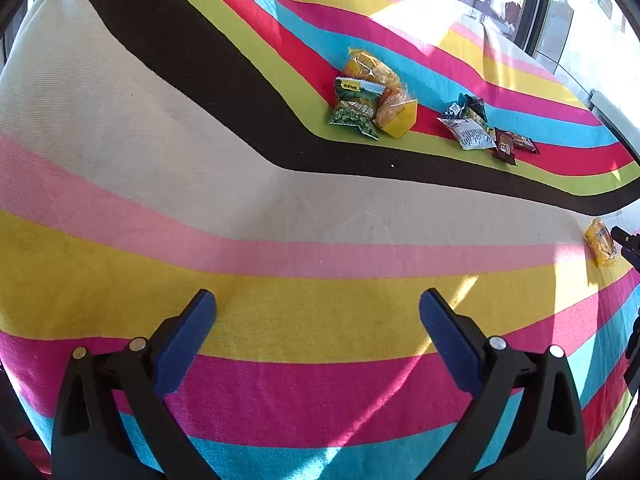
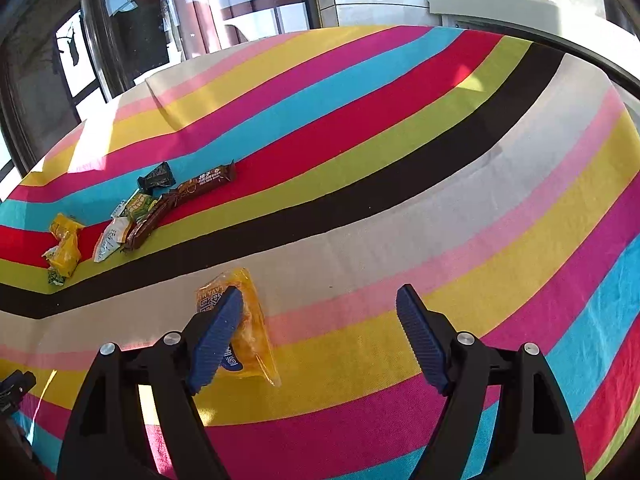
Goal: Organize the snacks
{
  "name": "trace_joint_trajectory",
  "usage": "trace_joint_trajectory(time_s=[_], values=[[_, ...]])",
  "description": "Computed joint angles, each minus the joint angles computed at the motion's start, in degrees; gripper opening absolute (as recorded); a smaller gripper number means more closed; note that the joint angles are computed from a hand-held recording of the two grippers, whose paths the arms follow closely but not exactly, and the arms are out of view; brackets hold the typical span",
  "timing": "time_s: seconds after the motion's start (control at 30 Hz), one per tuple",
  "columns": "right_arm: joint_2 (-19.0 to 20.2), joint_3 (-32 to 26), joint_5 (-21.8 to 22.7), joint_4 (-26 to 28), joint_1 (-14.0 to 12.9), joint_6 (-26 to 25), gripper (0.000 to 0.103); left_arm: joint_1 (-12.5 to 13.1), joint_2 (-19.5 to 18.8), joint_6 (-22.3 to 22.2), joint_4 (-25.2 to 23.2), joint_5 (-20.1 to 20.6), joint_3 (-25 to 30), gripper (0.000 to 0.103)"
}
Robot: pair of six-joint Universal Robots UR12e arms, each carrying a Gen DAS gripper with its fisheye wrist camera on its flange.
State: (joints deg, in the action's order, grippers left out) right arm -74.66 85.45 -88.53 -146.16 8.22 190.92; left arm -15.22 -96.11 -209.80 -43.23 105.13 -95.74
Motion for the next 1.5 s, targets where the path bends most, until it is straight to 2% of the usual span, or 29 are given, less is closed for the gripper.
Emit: trace_joint_trajectory(time_s=[0.2, 0.3, 0.37, 0.47, 0.67, 0.77, 0.83, 0.93, 0.97, 1.0, 1.03, 1.1, 1.27, 1.4, 1.5], values=[[-0.7, 0.9, -1.0, -5.5, 1.7, -5.7, 0.079, 0.0, -0.2, 0.1, -0.2, 0.2, 0.2, 0.101], [0.6, -1.1, -2.2, -2.3, 3.8, -14.6, 0.077, -0.1, -0.2, 0.1, -0.5, 0.4, 0.3, 0.101], [2.1, -2.6, -7.2, 0.0, 5.2, -18.8, 0.076, -0.1, -0.3, 0.2, -0.6, 0.6, 0.3, 0.101], [2.5, -3.0, -4.6, 0.7, 3.9, -16.6, 0.08, 0.0, -0.3, 0.3, -0.4, 0.3, 0.3, 0.101], [1.8, -2.2, 7.7, 3.4, -0.8, -9.8, 0.083, -0.1, -0.4, 0.4, -0.7, 0.7, 0.4, 0.101], [1.8, -2.0, 9.7, 5.1, -1.7, -8.5, 0.083, -0.2, -0.5, 0.6, -1.0, 0.8, 0.6, 0.101], [1.8, -1.9, 11.0, 4.4, -2.0, -8.1, 0.083, -0.2, -0.6, 0.6, -1.4, 1.1, 0.7, 0.101], [2.1, -2.6, 9.2, 6.6, -1.4, -9.2, 0.075, -0.5, -0.8, 1.0, -2.7, 1.8, 1.3, 0.101], [2.0, -2.6, 8.9, 7.1, -1.3, -9.6, 0.064, -0.7, -1.2, 1.5, -3.9, 2.5, 1.8, 0.101], [1.9, -2.5, 8.3, 7.6, -1.2, -9.7, 0.043, -0.9, -1.4, 1.9, -5.0, 3.1, 2.3, 0.101], [1.6, -2.2, 6.5, 7.3, -1.1, -9.4, 0.036, -0.9, -1.5, 2.0, -5.1, 3.0, 2.5, 0.101], [0.8, -1.0, 7.5, 6.3, -1.6, -8.1, 0.035, -0.6, -1.9, 2.6, -5.6, 2.0, 3.1, 0.101], [-1.7, 2.7, 15.6, 1.3, -3.2, -4.7, 0.035, 1.0, -4.5, 3.7, -4.1, -3.6, 6.5, 0.101], [-2.7, 4.2, 19.4, -0.5, -3.2, -4.6, 0.036, 0.7, -9.3, 7.6, -3.1, -2.3, 12.6, 0.1], [-2.9, 4.8, 20.9, -0.7, -2.8, -5.5, 0.036, 0.1, -13.5, 13.0, -2.7, 0.8, 18.2, 0.091]])
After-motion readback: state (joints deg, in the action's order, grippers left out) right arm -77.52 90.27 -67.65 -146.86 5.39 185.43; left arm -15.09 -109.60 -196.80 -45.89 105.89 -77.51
